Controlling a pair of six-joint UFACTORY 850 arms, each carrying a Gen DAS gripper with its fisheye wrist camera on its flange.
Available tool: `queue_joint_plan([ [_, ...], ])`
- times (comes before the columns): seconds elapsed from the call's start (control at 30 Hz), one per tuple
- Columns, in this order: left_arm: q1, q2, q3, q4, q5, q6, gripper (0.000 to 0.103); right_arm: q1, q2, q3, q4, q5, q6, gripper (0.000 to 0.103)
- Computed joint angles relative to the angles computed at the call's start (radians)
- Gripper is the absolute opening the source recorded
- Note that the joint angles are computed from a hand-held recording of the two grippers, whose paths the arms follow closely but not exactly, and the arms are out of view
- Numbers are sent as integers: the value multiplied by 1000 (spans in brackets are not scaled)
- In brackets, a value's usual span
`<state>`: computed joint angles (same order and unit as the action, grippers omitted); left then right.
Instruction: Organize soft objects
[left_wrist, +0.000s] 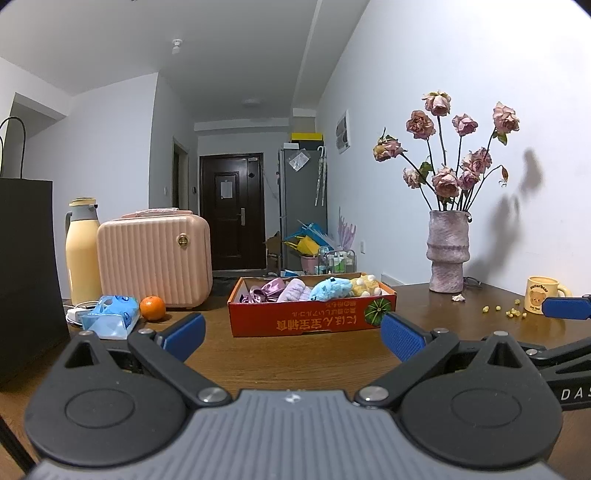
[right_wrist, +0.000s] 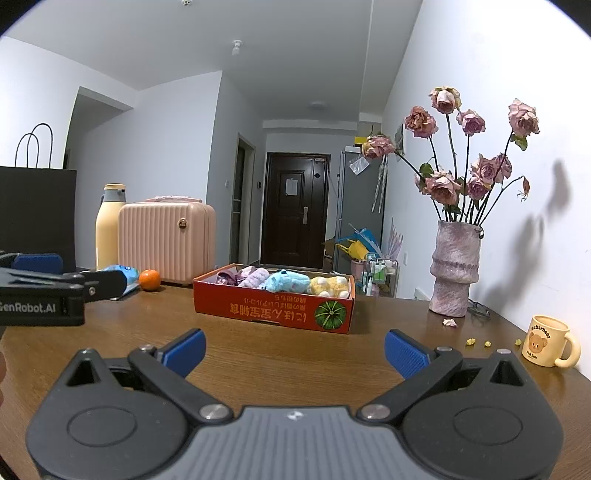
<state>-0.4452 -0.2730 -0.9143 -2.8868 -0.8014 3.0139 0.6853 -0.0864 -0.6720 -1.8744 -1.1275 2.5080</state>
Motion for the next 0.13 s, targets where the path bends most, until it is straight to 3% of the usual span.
queue_joint_plan([
  [0.13,0,-1,2,2,-3,0,103,-5,0,1,-2,6,0,103],
])
